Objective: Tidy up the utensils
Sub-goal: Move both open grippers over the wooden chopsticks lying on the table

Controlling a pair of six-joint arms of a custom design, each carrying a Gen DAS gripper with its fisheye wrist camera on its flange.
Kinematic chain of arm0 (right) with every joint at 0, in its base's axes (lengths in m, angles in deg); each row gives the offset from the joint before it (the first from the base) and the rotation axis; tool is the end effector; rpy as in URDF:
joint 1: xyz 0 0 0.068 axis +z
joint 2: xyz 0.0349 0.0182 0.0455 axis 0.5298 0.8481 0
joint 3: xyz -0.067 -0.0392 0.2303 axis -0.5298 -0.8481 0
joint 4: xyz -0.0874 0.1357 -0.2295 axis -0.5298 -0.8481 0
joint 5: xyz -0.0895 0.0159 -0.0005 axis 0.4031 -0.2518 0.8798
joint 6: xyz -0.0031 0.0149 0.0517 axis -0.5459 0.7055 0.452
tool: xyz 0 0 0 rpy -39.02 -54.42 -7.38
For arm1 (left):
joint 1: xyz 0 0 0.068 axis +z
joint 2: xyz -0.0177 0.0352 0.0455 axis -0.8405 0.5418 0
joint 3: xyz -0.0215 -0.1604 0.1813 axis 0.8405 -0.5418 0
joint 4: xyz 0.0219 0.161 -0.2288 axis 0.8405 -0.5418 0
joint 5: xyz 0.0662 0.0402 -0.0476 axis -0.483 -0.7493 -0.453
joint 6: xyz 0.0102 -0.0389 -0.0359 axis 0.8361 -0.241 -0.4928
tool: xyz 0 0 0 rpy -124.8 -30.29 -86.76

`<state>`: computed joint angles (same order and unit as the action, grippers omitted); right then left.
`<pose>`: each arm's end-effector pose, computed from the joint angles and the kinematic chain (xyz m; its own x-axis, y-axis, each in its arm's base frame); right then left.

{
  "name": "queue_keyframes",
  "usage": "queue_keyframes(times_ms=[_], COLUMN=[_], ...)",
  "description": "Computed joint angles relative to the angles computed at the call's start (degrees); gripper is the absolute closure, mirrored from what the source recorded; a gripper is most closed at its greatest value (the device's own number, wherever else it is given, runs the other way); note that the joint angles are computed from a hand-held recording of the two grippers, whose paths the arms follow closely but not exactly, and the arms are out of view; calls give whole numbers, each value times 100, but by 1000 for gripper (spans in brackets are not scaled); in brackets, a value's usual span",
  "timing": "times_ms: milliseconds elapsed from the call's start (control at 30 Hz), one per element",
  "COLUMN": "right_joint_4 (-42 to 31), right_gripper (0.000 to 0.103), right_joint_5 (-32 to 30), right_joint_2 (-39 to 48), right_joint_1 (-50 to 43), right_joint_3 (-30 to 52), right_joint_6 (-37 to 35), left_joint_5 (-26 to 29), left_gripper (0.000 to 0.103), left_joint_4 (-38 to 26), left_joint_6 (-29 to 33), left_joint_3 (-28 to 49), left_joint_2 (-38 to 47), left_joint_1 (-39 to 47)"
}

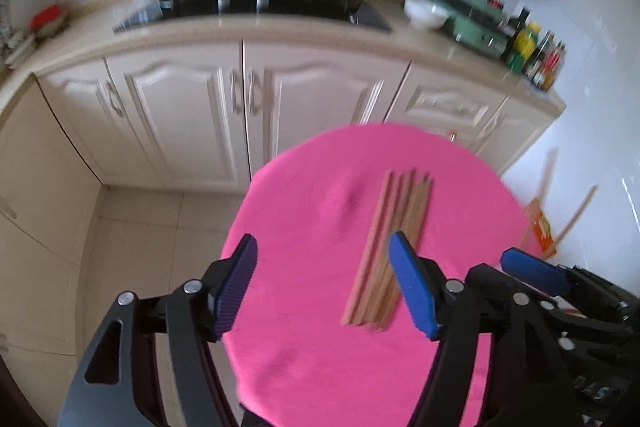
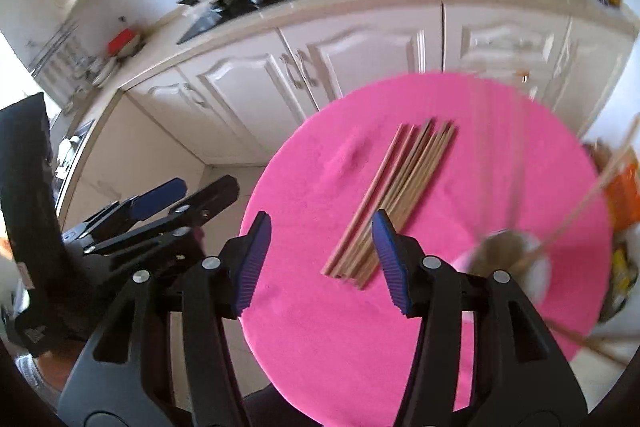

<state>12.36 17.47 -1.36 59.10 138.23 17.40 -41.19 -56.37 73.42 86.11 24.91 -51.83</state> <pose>0.2660 0.1366 0.3317 -0.8729 0.1512 -0.4639 0.0052 0.9536 0.3011 0.2916 0.0181 0.2663 -0.8353 0.0333 -0.5488 0.1450 0.9762 -0.1615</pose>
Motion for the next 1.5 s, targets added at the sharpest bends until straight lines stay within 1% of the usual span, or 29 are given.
queue_keyframes(times_ms=[67, 133, 167, 200, 233, 333, 433, 533, 600, 700, 800, 900, 967, 1000, 1033, 1100, 1167, 1267, 1333, 1500], right_joint_4=[210, 300, 306, 320, 307, 323, 263, 160, 81, 16, -104, -140, -148, -126, -130, -118, -191, -236, -314, -278], right_gripper=[51, 51, 55, 62, 65, 69, 69, 69, 69, 69, 69, 69, 69, 69, 69, 69, 70, 70, 70, 70], right_joint_5=[144, 421, 524, 612, 725, 868, 1054, 963, 1027, 1082, 1139, 1028, 957, 915, 865, 813, 726, 658, 655, 475], right_joint_2=[330, 751, 904, 1046, 1250, 1478, 1653, 1900, 2048, 2298, 2533, 2767, 2811, 2813, 2844, 2896, 3008, 3158, 3313, 3462], right_joint_1=[99, 203, 224, 224, 204, 52, -168, -429, -511, -654, -769, -897, -982, -1026, -1065, -1104, -1110, -1158, -1179, -1285], right_joint_3=[-24, 80, 139, 183, 276, 290, 271, 329, 395, 547, 710, 803, 767, 730, 736, 755, 853, 957, 1071, 1174], right_joint_6=[347, 639, 702, 771, 872, 1077, 1248, 1272, 1266, 1263, 1303, 1291, 1300, 1281, 1226, 1154, 1152, 1108, 1050, 1035], left_joint_5=[103, 119, 114, 142, 216, 377, 479, 334, 296, 323, 393, 323, 401, 409, 415, 469, 370, 420, 374, 296], left_gripper=[36, 36, 36, 36, 36, 36, 36, 36, 36, 36, 36, 36, 36, 38, 45, 50, 51, 51, 51, 51], left_joint_4=[-100, -101, -70, -76, -103, -142, -301, -208, -335, -425, -642, -701, -744, -759, -809, -947, -914, -1116, -1128, -1158], left_joint_6=[511, 902, 1022, 1135, 1243, 1454, 1588, 1679, 1757, 1806, 1812, 1876, 1897, 1893, 1895, 1909, 1868, 1802, 1766, 1716], left_joint_3=[442, 779, 846, 967, 1131, 1472, 1880, 2013, 2266, 2587, 2990, 3238, 3414, 3477, 3580, 3768, 3833, 4121, 4185, 4365], left_joint_2=[813, 1404, 1559, 1739, 1966, 2470, 3016, 3322, 3625, 3980, 4339, 4578, 4740, 4780, 4860, 5021, 5122, 5389, 5459, 5637], left_joint_1=[221, 264, 257, 238, 210, 74, -163, -442, -565, -663, -733, -860, -924, -944, -990, -1040, -1113, -1120, -1132, -1220])
